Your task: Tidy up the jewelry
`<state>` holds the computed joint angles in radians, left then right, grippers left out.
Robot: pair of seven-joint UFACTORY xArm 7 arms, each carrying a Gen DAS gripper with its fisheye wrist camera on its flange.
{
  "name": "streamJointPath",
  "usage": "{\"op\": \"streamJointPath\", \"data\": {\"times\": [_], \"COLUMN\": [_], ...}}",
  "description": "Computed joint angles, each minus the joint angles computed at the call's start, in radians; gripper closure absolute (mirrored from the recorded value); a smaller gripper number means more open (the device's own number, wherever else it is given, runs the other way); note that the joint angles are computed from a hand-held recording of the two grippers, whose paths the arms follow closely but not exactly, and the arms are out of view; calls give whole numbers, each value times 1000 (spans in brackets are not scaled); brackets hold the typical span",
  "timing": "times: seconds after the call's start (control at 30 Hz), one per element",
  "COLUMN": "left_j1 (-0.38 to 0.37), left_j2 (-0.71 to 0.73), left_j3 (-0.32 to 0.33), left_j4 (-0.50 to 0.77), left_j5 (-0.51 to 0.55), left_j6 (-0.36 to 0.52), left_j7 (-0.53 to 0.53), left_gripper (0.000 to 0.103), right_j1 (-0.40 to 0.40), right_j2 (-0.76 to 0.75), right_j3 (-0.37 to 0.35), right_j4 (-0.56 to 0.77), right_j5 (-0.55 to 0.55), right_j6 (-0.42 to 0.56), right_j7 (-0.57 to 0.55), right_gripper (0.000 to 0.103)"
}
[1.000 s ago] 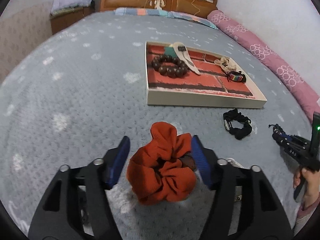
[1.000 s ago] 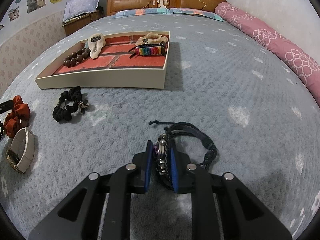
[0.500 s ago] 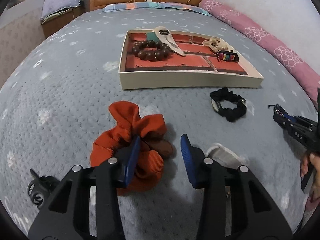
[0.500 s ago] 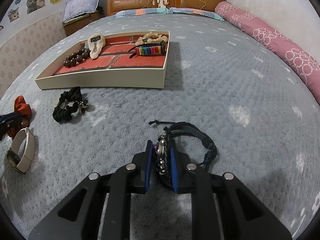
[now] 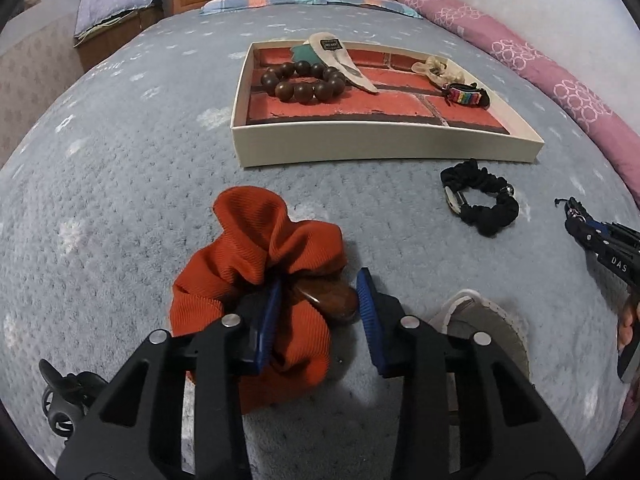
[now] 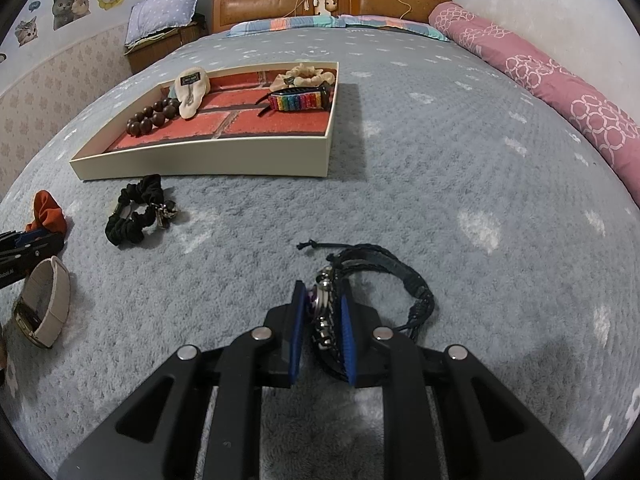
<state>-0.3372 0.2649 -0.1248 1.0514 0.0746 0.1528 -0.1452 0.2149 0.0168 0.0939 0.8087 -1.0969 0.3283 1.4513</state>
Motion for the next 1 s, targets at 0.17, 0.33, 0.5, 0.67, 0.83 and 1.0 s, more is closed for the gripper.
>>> {"op": "streamJointPath", "data": {"times": [0.17,0.33,0.5,0.67,0.83,1.0], "left_j1": [74,106,87,65,44,19], "left_j2": [-44,-115,-171,-200,-203,-250], "left_j3": [-83,-134,-125,-92,-63,-67], "left_j4": [-43,-87,-96,-109,-130,-170], "left_j5": [-109,-246,-337,-445,-436,-427], "left_j6": [-41,-63,8,93,102,99], "left_j7": [86,198,276,346,325,344], "left_gripper": [67,67,67,67,67,67], "right_j1": [0,-1,-1,-1,-2,-2], "right_j2": [1,1,1,2,3,2], "right_j3": [0,-2,-2,-1,-1,-3], "right_j4": [1,0,-1,0,1,1], "right_j5": [-1,-2,-1,-1,6,10], "right_j6": [-2,-5,-7,-7,-12,-14], "right_j7": [2,3,3,5,3,0], "right_gripper": [86,86,86,86,86,86]}}
